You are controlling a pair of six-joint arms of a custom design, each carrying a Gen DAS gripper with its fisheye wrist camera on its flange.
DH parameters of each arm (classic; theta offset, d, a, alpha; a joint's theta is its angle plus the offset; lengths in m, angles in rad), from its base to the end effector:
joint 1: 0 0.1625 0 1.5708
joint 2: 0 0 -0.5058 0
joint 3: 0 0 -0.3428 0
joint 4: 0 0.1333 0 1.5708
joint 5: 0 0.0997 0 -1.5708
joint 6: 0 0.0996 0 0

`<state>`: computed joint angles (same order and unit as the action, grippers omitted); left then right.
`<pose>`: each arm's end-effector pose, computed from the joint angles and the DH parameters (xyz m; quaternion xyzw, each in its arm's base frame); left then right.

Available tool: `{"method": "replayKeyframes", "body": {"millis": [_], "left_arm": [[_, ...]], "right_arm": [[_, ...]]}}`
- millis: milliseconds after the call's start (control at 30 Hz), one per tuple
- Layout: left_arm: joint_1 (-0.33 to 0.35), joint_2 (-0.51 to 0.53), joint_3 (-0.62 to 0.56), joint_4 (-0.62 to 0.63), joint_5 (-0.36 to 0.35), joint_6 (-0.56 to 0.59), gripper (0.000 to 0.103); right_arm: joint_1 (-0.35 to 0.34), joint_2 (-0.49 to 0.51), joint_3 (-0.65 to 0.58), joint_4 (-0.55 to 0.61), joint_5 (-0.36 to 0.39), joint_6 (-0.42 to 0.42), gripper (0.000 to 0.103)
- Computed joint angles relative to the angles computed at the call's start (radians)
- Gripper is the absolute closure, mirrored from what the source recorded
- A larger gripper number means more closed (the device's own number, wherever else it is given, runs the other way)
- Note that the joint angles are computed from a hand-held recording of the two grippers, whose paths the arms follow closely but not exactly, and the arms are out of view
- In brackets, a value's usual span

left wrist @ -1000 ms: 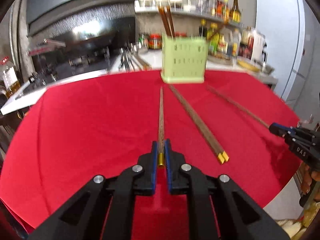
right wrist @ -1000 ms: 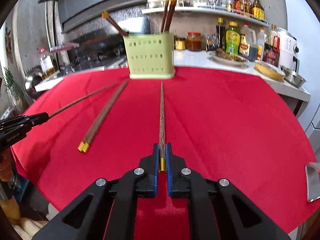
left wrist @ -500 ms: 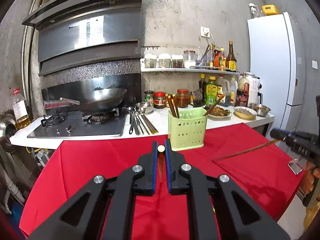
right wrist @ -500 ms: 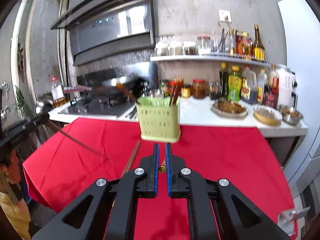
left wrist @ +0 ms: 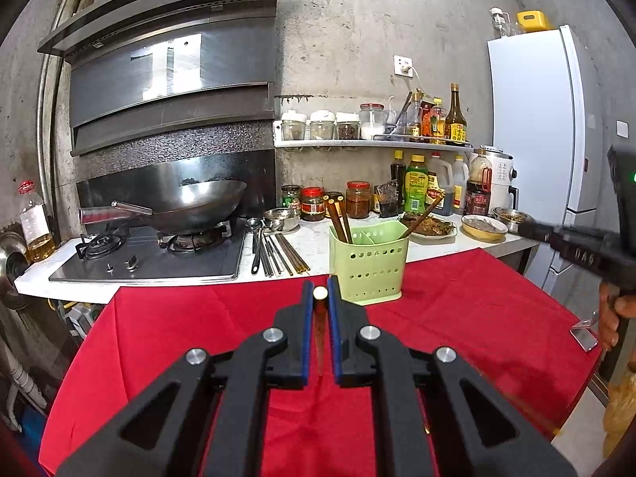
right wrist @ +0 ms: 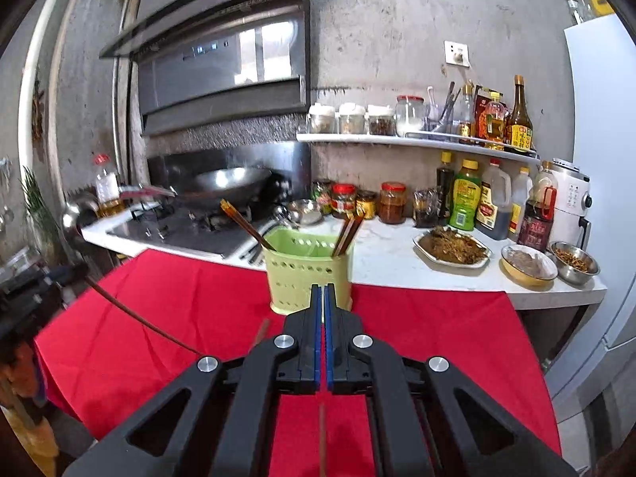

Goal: Organize utensils

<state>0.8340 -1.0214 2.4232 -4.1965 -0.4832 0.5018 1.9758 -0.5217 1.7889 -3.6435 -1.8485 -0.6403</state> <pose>-0.1042 -0.4445 0.3340 0.1646 0.7429 -0.5379 0.3629 0.3650 -0.5824 0.0930 0.4078 -0.8166 0.3705 0.1720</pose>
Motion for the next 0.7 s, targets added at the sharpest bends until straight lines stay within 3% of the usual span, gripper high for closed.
{"method": "replayKeyframes", "body": {"millis": [100,167,267,467,567,633,700], "left_arm": [[0.004,0.014,0.012,-0.049,-0.006,0.019,0.096],[0.01,0.025,0.021,-0.047,-0.004,-0.001,0.096],[0.011,0.038,0.032,-0.067,0.001,0.002,0.096],[0.04,0.048,0.054,-0.055,-0.003,-0.051,0.096],[0.065,0.042,0.056,-0.023,-0.011,-0.099,0.096],[0.073,0.042,0.06,-0.022,-0.012,-0.111,0.096],[0.075,0.046,0.064,-0.033,-0.01,-0.108,0.096]], "right_arm": [[-0.023,0.006,0.04,0.034,-0.035,0.001,0.096],[-0.047,0.012,0.064,0.122,-0.068,0.005,0.095],[-0.072,0.052,0.088,0.167,-0.16,-0.018,0.094],[-0.106,0.074,0.118,0.195,-0.166,0.032,0.082],[-0.1,0.09,0.109,0.173,-0.188,0.024,0.084],[-0.096,0.103,0.095,0.159,-0.203,0.004,0.097],[-0.092,0.116,0.06,0.184,-0.205,0.003,0.097]]}}
